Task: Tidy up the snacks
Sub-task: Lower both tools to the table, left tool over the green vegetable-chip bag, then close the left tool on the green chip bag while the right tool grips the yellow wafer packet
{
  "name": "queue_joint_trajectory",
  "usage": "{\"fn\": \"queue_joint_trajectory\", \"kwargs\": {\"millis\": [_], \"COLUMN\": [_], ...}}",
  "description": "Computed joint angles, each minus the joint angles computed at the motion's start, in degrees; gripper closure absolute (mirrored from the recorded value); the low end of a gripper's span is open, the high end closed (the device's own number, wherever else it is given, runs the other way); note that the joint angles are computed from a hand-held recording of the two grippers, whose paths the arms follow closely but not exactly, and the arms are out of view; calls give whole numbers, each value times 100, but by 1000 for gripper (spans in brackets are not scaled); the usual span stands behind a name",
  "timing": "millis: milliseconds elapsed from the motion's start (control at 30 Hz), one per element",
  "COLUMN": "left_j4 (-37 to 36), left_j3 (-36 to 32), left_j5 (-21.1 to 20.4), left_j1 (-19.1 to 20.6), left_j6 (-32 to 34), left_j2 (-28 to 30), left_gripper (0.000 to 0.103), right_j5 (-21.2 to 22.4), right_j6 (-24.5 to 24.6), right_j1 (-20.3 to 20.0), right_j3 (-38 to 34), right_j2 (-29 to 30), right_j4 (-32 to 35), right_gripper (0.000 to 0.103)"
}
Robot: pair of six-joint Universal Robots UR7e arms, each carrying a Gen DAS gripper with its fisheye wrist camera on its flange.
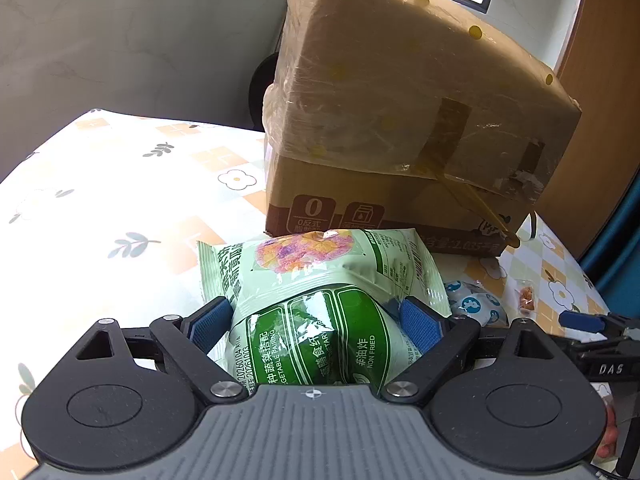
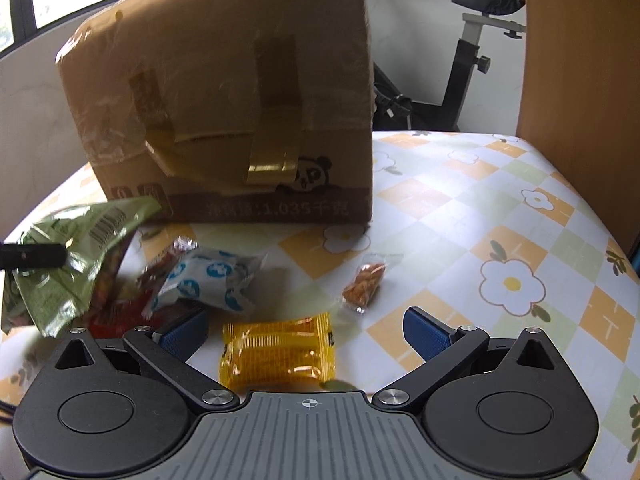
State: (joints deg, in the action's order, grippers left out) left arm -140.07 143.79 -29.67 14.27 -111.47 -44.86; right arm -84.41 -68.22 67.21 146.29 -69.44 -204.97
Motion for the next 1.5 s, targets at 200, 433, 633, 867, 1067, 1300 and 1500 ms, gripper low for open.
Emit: {"fn": "queue_joint_trajectory", "kwargs": {"millis": [200, 433, 633, 867, 1067, 1300, 1500], "left_j4": [166, 115, 213, 336, 306, 349, 385], "left_j3": [13, 49, 13, -25, 30, 26, 29], "left_j5": [-39, -37, -27, -27, -55, -44, -35], "left_j1": [-86, -116, -135, -161, -206, -212, -243], "left_j6": [-333, -585, -647, -734, -731, -758, -769], "left_j2": [18, 102, 163, 202, 188, 204, 223], "left_gripper": [10, 8, 8, 7, 7, 7, 7], "right_j5": [-119, -303, -256, -261, -252, -163, -82], "right_j6": [-275, -425, -774, -734, -716, -791, -818], "right_j1": [-43, -21, -79, -57, -56, -128, -147], "right_j3": [65, 32, 102, 31, 6, 20, 53], "right_j2": [173, 333, 529, 514, 547, 505, 408], "right_j4": [-193, -349, -745, -673, -690, -618, -481], "right_gripper": [0, 0, 0, 0, 0, 0, 8]}}
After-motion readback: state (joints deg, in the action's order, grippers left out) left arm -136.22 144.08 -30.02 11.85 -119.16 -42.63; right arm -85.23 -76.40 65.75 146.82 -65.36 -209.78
